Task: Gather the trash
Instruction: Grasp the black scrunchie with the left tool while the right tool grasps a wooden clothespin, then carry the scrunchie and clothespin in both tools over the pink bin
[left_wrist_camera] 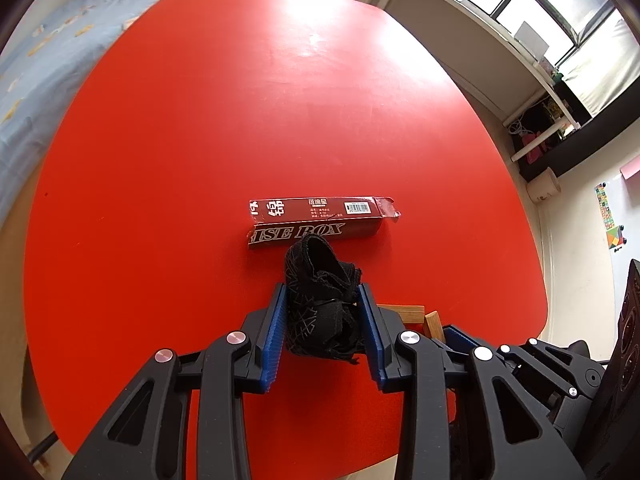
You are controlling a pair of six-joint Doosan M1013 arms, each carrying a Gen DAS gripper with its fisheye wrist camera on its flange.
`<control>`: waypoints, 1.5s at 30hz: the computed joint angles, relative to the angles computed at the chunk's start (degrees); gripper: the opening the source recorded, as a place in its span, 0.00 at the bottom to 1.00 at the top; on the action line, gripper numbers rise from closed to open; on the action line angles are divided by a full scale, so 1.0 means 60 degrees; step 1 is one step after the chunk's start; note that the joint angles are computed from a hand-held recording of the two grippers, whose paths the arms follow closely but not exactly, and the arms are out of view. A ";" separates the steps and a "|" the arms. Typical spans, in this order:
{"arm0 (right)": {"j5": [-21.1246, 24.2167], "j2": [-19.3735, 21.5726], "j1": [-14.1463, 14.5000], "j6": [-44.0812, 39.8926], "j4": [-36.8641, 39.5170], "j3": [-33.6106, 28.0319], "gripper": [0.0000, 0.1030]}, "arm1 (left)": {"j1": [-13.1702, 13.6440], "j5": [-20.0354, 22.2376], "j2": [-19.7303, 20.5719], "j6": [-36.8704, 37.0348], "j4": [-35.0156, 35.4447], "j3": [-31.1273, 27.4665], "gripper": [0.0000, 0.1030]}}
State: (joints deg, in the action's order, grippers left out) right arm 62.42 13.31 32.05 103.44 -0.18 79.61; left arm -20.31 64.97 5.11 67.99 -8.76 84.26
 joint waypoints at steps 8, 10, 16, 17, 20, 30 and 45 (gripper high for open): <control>-0.0013 -0.0013 -0.0075 -0.0199 0.0304 0.0003 0.12 | 0.0064 -0.0217 -0.0308 0.0069 0.0100 0.0251 0.33; -0.0025 -0.0028 -0.0073 -0.0221 0.0293 -0.0003 0.12 | 0.0069 -0.0255 -0.0356 0.0071 0.0149 0.0268 0.33; -0.0142 -0.0180 -0.0155 -0.0459 0.0415 0.0015 0.12 | 0.0029 -0.0395 -0.0525 0.0091 0.0323 0.0340 0.33; -0.0167 -0.0219 -0.0168 -0.0538 0.0455 0.0021 0.12 | 0.0021 -0.0421 -0.0567 0.0111 0.0350 0.0359 0.33; -0.0256 -0.0341 -0.0198 -0.0743 0.0558 0.0034 0.12 | -0.0007 -0.0494 -0.0694 0.0169 0.0421 0.0408 0.33; -0.0511 -0.0824 -0.0290 -0.1394 0.0923 0.0119 0.12 | -0.0340 -0.0739 -0.1291 0.0459 0.0998 0.0631 0.33; -0.0893 -0.1713 -0.0132 -0.1933 0.0990 0.0615 0.12 | -0.0985 -0.0999 -0.2327 0.0771 0.1427 0.1074 0.33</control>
